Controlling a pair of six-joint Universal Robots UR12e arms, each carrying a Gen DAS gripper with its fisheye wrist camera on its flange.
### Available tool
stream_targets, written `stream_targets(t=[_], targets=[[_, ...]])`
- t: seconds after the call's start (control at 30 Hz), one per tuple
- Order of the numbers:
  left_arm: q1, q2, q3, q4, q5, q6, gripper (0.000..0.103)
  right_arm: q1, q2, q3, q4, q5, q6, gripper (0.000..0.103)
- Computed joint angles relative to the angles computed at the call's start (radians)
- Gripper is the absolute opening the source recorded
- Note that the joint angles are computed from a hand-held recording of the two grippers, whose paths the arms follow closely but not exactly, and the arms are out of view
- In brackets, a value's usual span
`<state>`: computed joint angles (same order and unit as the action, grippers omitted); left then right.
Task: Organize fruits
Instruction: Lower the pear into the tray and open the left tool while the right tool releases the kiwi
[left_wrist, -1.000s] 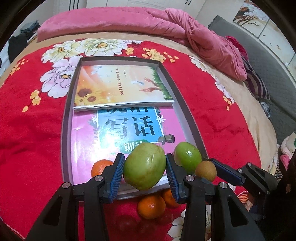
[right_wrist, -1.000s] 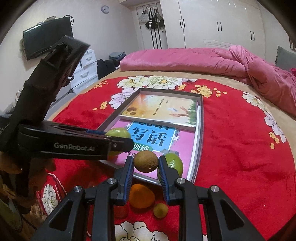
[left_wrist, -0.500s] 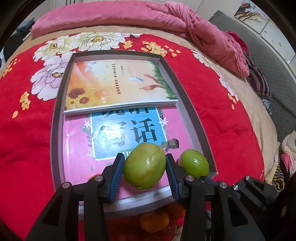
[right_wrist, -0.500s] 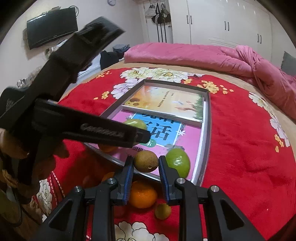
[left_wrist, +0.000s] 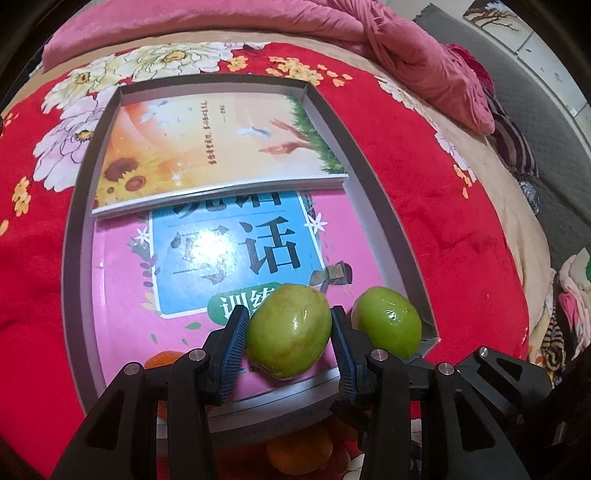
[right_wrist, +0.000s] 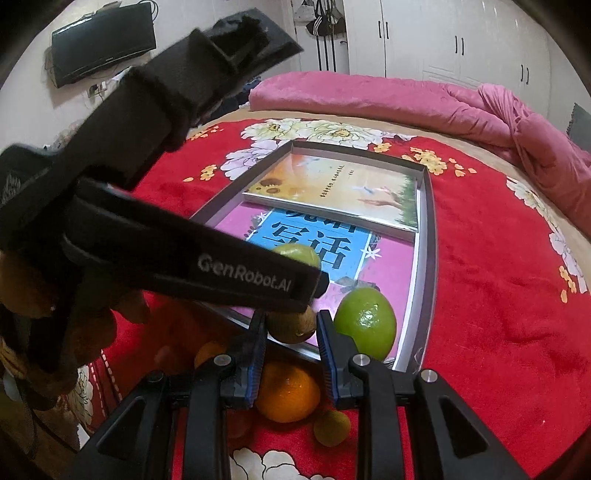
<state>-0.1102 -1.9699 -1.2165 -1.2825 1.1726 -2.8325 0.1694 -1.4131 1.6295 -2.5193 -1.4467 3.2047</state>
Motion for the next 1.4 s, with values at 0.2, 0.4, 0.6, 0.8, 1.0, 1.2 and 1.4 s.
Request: stream_targets(t=[0.2,0.4,0.6,0.8,1.0,1.2,1.4], targets=[[0.0,-0.001,0.0,0.004,0.0,-0.003,0.046,-0.002,0.001,-0.002,0.005,-0.002,0.0,0.028],[0.001,-0.001,-0.001,0.005,-0.003,-0.006,0.046,-0.001,0.001,-0.003,0.005,-0.004,0.004,0.028],[0.001,-0.001,0.0,0.004,-0.004,-0.006,0.046,0.0,0.0,-0.001,0.005,-0.001,0.012,0.028],[0.002,0.001,-0.004,0.005,-0.005,0.001,0.046,-0.004,-0.002,-0.001,0.009,0.003,0.02,0.028],[0.002,0.004,-0.007,0.008,-0.004,0.002,0.046,-0.004,-0.009,0.008,-0.012,0.006,0.017,0.034],[0.002,0.005,-0.009,0.002,-0.002,-0.001,0.048,-0.005,-0.016,0.017,-0.029,0.005,0.02,0.036],[0.004,0.007,-0.01,0.0,-0.002,-0.001,0.05,-0.007,-0.024,0.024,-0.041,0.004,0.025,0.04]])
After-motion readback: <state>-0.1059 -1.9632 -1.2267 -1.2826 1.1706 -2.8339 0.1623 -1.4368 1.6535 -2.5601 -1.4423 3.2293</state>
